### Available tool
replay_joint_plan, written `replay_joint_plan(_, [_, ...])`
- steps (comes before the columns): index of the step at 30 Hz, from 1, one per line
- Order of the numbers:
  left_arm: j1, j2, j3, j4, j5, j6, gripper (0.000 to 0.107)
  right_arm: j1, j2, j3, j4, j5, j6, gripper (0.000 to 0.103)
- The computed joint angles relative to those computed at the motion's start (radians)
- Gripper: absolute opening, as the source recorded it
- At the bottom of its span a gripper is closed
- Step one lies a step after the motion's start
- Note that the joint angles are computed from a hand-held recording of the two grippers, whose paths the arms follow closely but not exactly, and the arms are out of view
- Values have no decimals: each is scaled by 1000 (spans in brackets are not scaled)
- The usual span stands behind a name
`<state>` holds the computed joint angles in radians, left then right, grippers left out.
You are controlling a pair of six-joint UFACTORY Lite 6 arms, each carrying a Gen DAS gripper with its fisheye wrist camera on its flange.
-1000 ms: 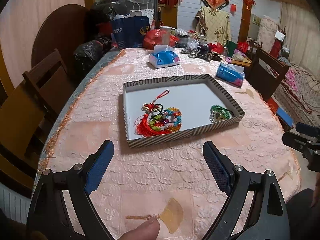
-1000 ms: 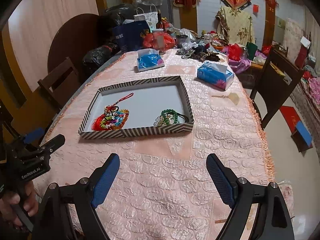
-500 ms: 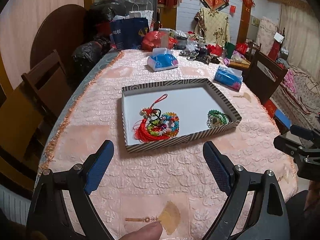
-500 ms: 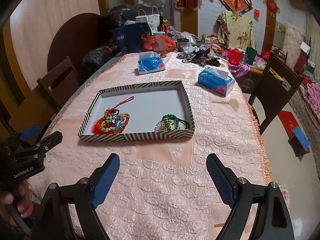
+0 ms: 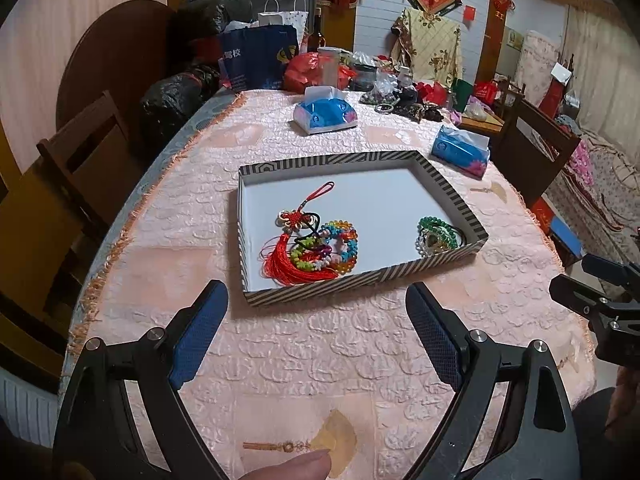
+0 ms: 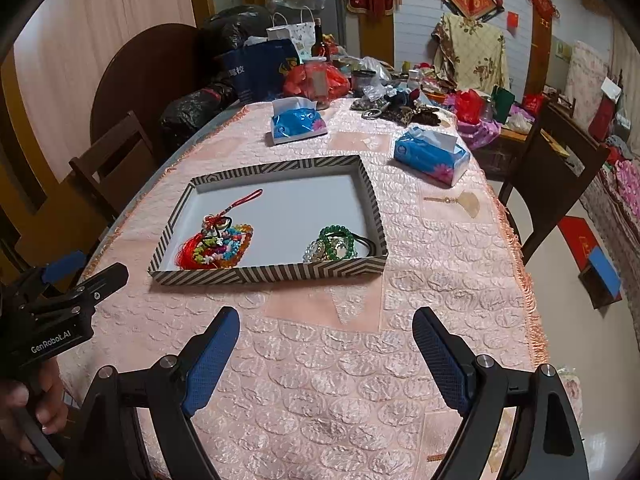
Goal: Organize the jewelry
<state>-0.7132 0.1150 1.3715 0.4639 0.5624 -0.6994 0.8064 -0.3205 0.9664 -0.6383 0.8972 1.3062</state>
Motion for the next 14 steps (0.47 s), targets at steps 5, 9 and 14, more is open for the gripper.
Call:
replay_joint_plan(5, [10, 2, 1, -13, -7, 8, 90, -1, 8, 5, 0, -1, -2, 87])
replay_joint_plan(9, [16, -4, -6, -20, -15, 17, 90, -4, 22, 18, 2, -5, -11, 87])
replay_joint_plan(14, [10, -21, -29, 30, -32, -19, 90, -1, 41, 34, 3, -3, -15, 87])
